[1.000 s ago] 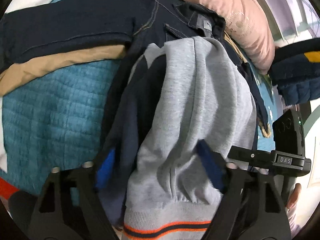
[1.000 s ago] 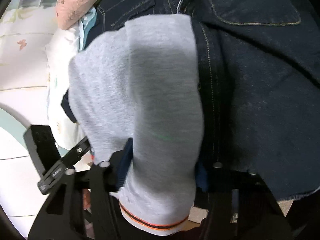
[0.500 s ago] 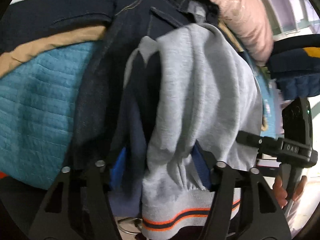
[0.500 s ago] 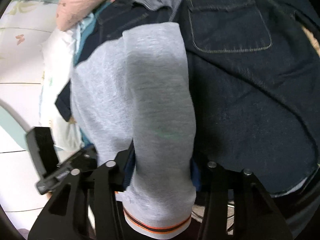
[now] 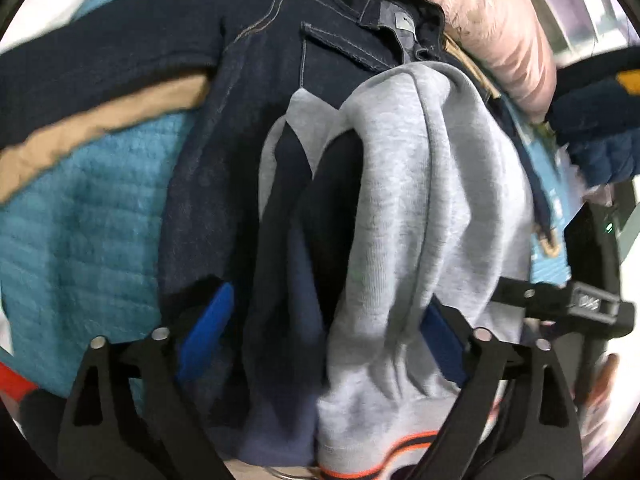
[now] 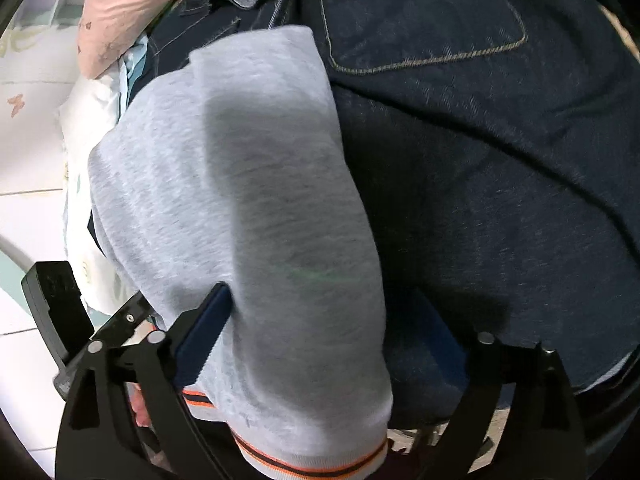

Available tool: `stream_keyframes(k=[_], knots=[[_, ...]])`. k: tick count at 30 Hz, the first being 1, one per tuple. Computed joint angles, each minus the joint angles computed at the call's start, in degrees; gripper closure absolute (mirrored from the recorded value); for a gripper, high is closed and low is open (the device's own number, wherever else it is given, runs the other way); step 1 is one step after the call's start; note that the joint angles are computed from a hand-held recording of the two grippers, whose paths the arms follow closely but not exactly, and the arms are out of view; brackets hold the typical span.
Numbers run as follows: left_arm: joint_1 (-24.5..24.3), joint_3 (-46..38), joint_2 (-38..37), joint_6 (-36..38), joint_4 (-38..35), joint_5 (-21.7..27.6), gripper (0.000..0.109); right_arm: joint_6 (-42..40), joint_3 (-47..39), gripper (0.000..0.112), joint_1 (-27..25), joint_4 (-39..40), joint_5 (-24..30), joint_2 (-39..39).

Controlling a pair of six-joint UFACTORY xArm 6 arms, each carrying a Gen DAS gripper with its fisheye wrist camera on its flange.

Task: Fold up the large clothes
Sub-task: 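Grasp the folded grey bundle edges with both grippers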

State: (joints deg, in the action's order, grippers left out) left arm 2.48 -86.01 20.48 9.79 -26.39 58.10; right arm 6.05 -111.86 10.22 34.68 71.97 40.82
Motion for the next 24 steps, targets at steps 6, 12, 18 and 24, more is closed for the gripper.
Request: stream_keyframes(k=[6, 12, 18, 24], knots=[[-0.4, 0.7, 1.1, -1.2, 1.0, -2.0, 0.009, 0.0, 1.4, 0.017, 0.6, 0.2, -1.3, -0.6], [-1.0, -0.1, 2.9, -1.6, -3.2, -3.3, 0.017, 0.1, 3.3, 0.022, 0.9, 0.0, -2.9, -1.7], [-1.5, 0.9, -0.2, -0.5, -2.9, -1.7, 0.061, -2.0, 5.8, 0.050, 0.6, 1.7, -2.4, -4.6], [-2.4, 0.2, -1.0, -3.3, 1.1, -1.0, 0.070, -2.7, 7.5, 0.057, 0.3, 2.6, -2.5, -6.4]])
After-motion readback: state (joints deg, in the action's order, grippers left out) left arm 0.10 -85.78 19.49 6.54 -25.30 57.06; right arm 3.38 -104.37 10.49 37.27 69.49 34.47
